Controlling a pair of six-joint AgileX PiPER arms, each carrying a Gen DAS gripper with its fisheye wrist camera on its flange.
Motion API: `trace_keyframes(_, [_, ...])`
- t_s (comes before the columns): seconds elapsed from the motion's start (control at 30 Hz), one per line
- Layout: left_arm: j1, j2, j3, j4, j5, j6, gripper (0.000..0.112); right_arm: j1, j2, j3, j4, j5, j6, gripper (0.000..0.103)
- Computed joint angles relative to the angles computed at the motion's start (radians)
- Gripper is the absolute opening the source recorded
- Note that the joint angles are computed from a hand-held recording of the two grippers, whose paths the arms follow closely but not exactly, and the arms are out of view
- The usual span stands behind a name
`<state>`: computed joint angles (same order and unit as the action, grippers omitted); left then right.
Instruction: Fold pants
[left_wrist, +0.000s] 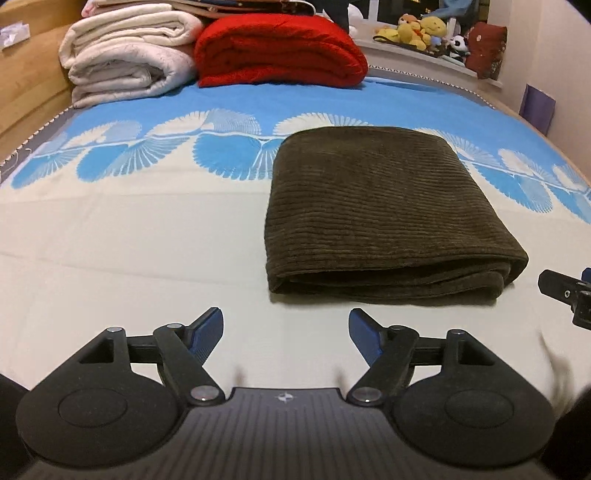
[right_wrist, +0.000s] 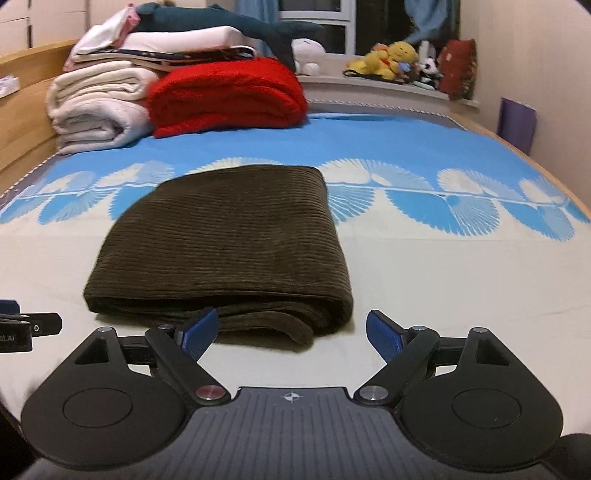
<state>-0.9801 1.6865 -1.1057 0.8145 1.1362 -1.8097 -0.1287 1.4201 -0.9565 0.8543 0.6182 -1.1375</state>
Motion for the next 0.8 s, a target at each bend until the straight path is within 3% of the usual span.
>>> trace_keyframes(0.43, [0.038,0.024,0.003,0.001,-0.086,0.030,0.085,-0.002,0.035,0.018,-0.008,-0.041,-0.050,0.089])
trace_keyframes(0.8, [0.052,0.024,0.009,-0.003,-0.095,0.029,0.086,0.016,0.054,0.013,-0.014,-0.056,-0.048,0.089])
